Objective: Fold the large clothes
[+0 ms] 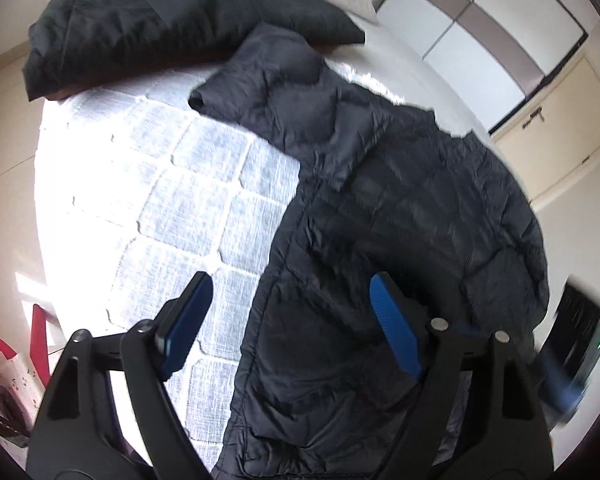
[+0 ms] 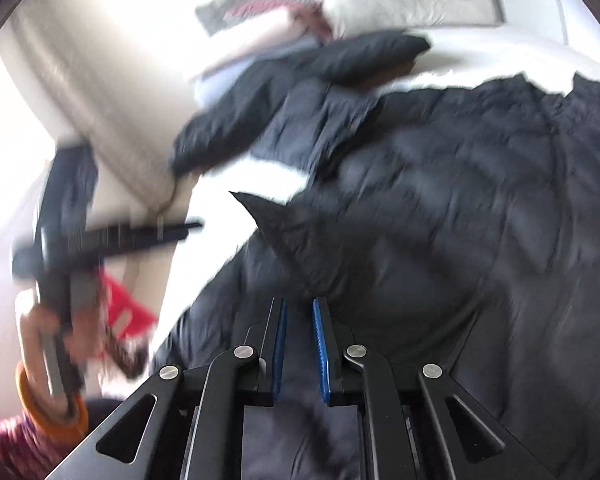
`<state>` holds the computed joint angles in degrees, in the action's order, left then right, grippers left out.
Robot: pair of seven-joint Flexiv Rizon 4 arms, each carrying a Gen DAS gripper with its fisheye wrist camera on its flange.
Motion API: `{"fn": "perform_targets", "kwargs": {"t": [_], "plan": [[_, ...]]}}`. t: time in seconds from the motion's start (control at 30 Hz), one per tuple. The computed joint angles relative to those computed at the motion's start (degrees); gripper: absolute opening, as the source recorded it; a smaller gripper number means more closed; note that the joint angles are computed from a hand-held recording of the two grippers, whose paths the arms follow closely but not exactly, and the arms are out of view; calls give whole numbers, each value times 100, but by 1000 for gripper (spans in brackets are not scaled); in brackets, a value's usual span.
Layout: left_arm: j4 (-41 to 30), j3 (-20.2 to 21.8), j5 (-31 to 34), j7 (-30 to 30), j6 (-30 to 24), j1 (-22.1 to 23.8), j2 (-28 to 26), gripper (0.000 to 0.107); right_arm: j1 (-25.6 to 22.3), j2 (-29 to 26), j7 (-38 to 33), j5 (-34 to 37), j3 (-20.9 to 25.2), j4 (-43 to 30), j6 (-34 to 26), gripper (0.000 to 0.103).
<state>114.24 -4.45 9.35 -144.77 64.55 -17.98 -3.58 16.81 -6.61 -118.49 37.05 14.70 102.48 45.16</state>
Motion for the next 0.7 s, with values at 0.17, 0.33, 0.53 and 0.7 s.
{"fn": "perform_targets", "kwargs": {"t": [0.17,0.33,0.53,0.7], "plan": [[-392,30,791,-588,301,-95,-213,78,141,182,522,-794,5,490,-187,15],[-1248,171,1551,-575,688,-434,-836,78,-4,696,524,-409,-130,789,-8,28],[-2324,-183,371,1369,-1737,-604,-1741,78,-97,1213,1257,-1207,-311,1504,1118,56],[-2448,-33,575,1906,-2604,-1071,-1639,78,-384,1262,2496,-2557,-482,1930,1675,70]]}}
